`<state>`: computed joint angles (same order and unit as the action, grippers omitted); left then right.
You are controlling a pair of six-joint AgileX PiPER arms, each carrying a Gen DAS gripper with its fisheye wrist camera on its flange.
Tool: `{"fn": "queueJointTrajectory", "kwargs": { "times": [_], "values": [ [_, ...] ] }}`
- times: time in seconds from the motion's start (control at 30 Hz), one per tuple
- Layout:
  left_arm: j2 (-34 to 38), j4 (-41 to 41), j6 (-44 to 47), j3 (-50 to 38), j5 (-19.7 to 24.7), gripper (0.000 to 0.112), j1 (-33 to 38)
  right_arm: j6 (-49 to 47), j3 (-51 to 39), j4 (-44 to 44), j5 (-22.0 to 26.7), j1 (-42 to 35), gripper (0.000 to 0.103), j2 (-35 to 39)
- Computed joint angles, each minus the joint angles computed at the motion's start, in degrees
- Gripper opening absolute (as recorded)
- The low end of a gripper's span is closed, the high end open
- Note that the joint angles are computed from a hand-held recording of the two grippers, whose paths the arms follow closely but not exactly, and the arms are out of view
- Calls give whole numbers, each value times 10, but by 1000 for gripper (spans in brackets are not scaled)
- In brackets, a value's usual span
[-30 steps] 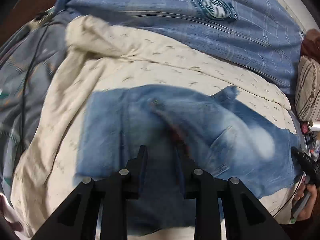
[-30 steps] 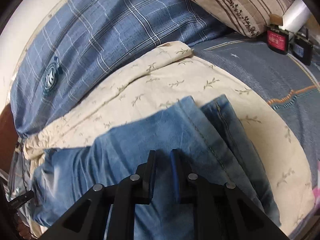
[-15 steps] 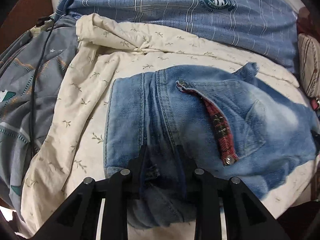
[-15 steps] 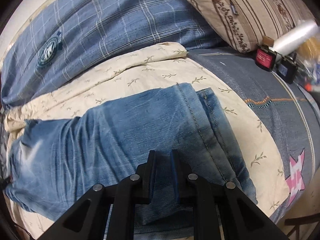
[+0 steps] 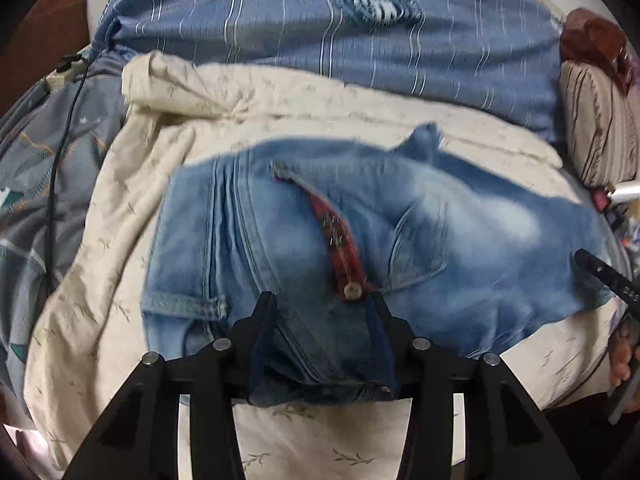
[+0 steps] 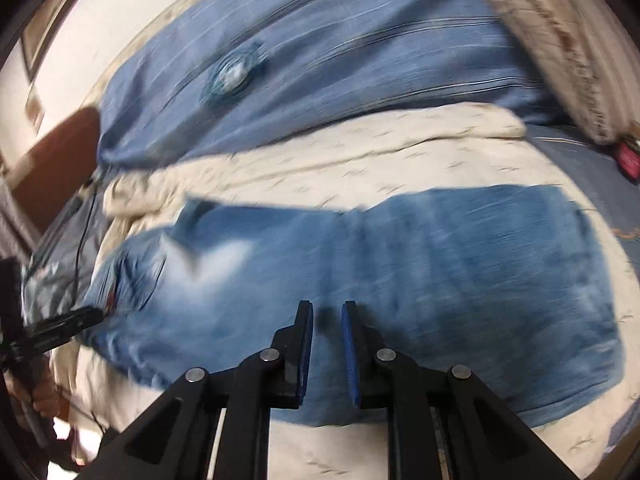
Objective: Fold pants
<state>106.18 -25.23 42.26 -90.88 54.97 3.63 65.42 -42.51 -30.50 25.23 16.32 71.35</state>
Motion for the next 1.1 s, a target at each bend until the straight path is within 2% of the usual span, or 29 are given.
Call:
{"fn": "queueJointTrajectory", "kwargs": {
  "times": [0.13, 0.23, 0.43, 0.53, 0.63, 0.77, 0.87, 0.93, 1.1],
  "values": [
    [-4, 11, -2, 15, -16, 47, -2, -18, -16, 5, -4, 29, 17, 32],
    [-7, 36, -3, 22, -25, 48, -11, -62, -31, 43, 2, 47, 17, 63],
    [-24, 41, 22, 61, -63, 51, -15, -72, -46, 40, 34, 74, 18, 100],
    [-18, 41, 17, 50, -54, 52, -13, -63, -33, 19, 33, 81, 18, 96],
    [-16, 47, 3, 40, -42, 52, -14, -85, -22, 45, 15, 68, 18, 88],
    [-26, 24, 9, 33, -17, 52, -1, -101, -15, 72, 19, 61, 18, 62],
    [-37, 2, 18, 30, -11, 52, 13, -31, -4, 8, 24, 64, 18, 34],
    [-38, 0, 10, 26, -18, 52, 20, 50, 12, -57, 35, 60, 18, 5],
    [-4, 21, -20, -13, -1, 52, 28, 138, 50, -90, 67, -4, 18, -54]
  ]
}}
